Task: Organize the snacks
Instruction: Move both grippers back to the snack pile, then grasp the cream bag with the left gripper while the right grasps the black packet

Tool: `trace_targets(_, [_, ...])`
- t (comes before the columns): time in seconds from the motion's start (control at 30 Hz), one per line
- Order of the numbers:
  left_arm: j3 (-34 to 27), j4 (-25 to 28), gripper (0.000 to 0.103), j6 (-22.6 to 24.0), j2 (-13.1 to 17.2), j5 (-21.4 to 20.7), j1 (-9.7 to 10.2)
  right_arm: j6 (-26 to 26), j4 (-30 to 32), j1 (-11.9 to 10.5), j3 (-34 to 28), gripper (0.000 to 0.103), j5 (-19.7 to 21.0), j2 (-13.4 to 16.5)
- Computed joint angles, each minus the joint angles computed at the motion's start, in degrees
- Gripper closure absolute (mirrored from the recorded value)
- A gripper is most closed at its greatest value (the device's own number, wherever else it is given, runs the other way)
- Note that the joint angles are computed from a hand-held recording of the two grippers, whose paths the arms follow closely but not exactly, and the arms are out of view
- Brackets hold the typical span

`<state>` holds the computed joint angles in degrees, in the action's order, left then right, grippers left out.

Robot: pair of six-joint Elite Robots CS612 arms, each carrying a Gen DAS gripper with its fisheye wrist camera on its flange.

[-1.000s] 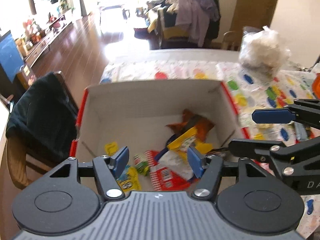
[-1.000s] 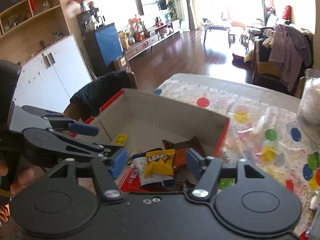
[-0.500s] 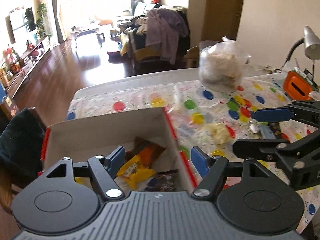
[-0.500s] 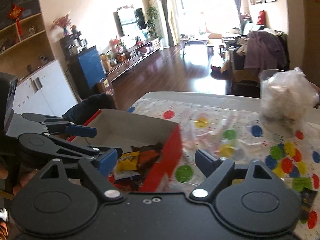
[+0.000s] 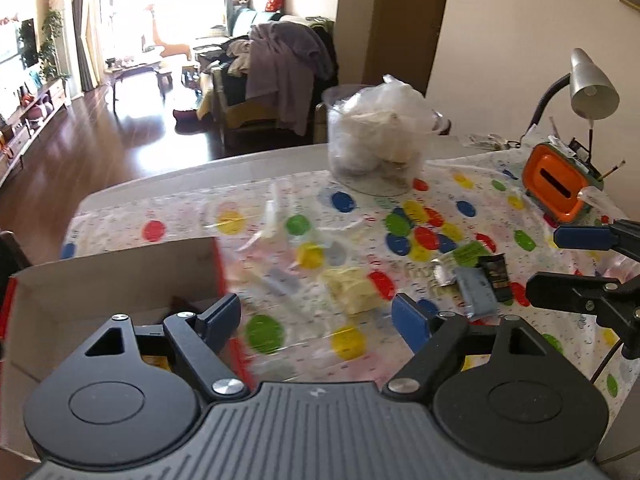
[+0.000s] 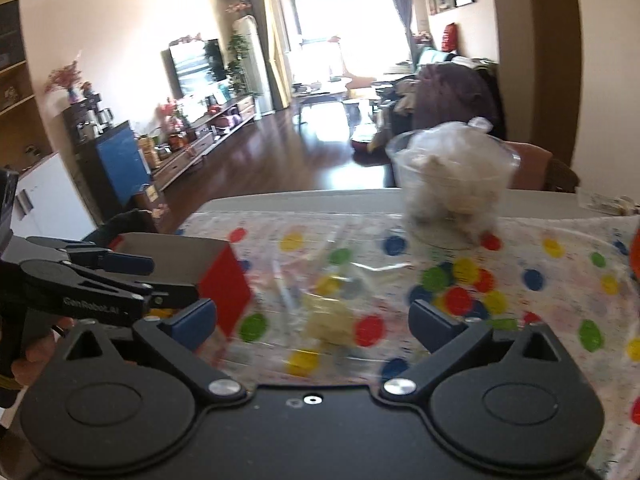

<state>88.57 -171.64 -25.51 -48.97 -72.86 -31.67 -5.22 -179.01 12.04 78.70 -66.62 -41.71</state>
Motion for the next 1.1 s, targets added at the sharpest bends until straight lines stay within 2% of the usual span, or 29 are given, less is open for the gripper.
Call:
trace_targets(0.2, [-5.6,4.5,0.02,-2.7,3.6,0.4,-0.84,-2.0,0.8,-2.1,0.7,0.0,-3.5,0.3])
trace_targets(0.43, [-12.5,11.6,0.02,-5.3,7.9,2.5,-1.31,-3.0,3.7,-4.3,-1.3,0.0,-6.4,2.5])
trace_targets(0.57, [-16.8,16.7,0.02,-6.4,10.3,-0.8,-0.64,-2.9,5.9,-5.0,-3.2,0.001,-8.2,4.2])
trace_targets(0.63, [-19.0,19.5,0.02,-8.0,11.5,-1.9,-0.3,-2.4,7.0,-5.0,-4.3,0.001,-10.0,5.1])
trace_targets(0.7, [-20.8,21.5,0.02,-9.3,12.5,-2.4,-0.03,-1.6,9.3,-5.2,-5.8,0.002,-10.2,6.1])
trace_targets(1.0, [-29.5,34.0,0.02,-16.1,17.1,-0.2,0.51,3.7,18.6,-5.5,-11.8,0.008,-11.7,9.5])
trace_targets(1.1, [-31.7,36.4,0.02,-17.3,18.3,-0.6,0.7,5.7,21.3,-5.5,-13.6,0.012,-11.5,10.4])
